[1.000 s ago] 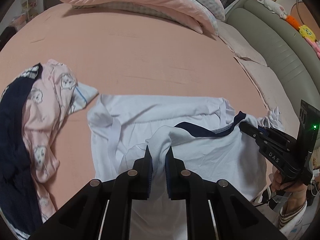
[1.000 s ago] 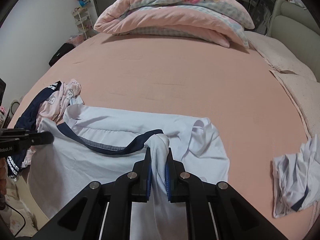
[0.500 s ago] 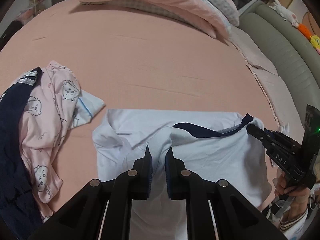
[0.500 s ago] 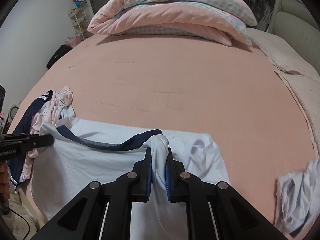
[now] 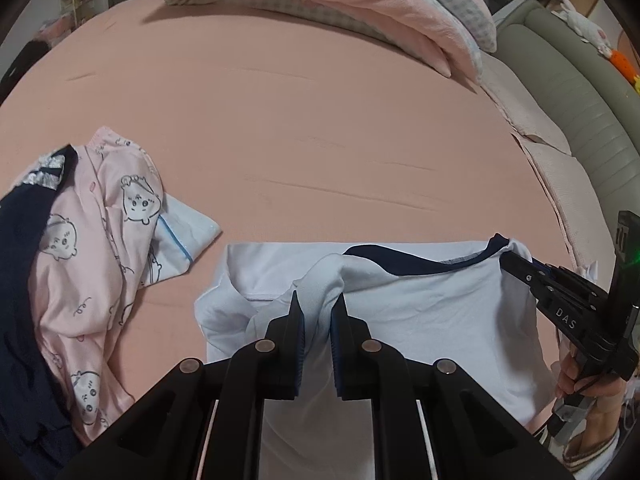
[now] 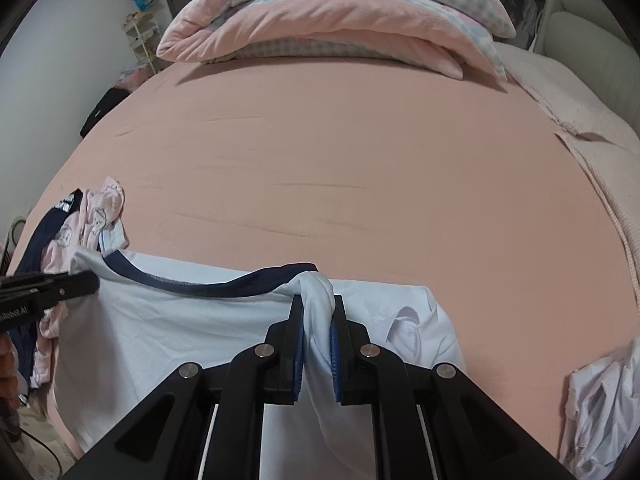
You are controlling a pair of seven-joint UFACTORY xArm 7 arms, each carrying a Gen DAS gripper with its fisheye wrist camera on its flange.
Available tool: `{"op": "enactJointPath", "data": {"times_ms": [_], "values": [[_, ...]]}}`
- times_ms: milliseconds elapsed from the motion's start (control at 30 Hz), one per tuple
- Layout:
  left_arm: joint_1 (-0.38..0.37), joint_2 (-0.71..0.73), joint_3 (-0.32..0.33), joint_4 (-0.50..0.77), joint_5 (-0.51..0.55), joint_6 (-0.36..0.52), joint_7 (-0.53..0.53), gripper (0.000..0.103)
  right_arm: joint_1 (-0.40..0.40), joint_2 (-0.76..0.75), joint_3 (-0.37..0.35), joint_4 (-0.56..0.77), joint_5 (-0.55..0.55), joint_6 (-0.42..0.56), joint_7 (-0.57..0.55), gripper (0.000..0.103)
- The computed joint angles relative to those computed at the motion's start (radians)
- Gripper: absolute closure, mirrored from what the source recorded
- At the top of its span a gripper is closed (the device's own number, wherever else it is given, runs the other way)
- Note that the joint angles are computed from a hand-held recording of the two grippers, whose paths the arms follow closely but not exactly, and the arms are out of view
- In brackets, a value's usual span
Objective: Fold clothes
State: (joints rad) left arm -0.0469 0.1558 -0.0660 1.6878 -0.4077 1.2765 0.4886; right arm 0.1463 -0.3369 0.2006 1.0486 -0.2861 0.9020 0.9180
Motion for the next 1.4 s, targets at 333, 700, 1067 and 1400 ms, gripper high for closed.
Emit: {"op": "enactJointPath", "data": {"times_ms": [333, 700, 1067, 1400], "values": [[-0.017, -0.014, -0.005, -0.042, 0.021, -0.065, 0.041, 0.093, -0.012, 0.000, -0.018, -0.034, 0.027, -0.043, 0.025, 0.094], [-0.007, 0.024, -0.006, -0.013, -0.001, -0.033, -0.018, 0.089, -0.020, 0.001, -0.016, -0.067, 0.026, -0.079, 0.045, 0.093], [0.052, 0.001, 0.011, 0.025, -0.136, -0.075, -0.083, 0.027, -0.035, -0.081, -0.022, -0.084, 0.033, -0.065, 0.079, 0.038], [0.047, -0.118, 0.041, -0.150, -0.097, -0.149, 0.082, 0.027, -0.096, -0.337, -0.029, -0.272, 0.121, -0.146, 0.140, 0.036]]}}
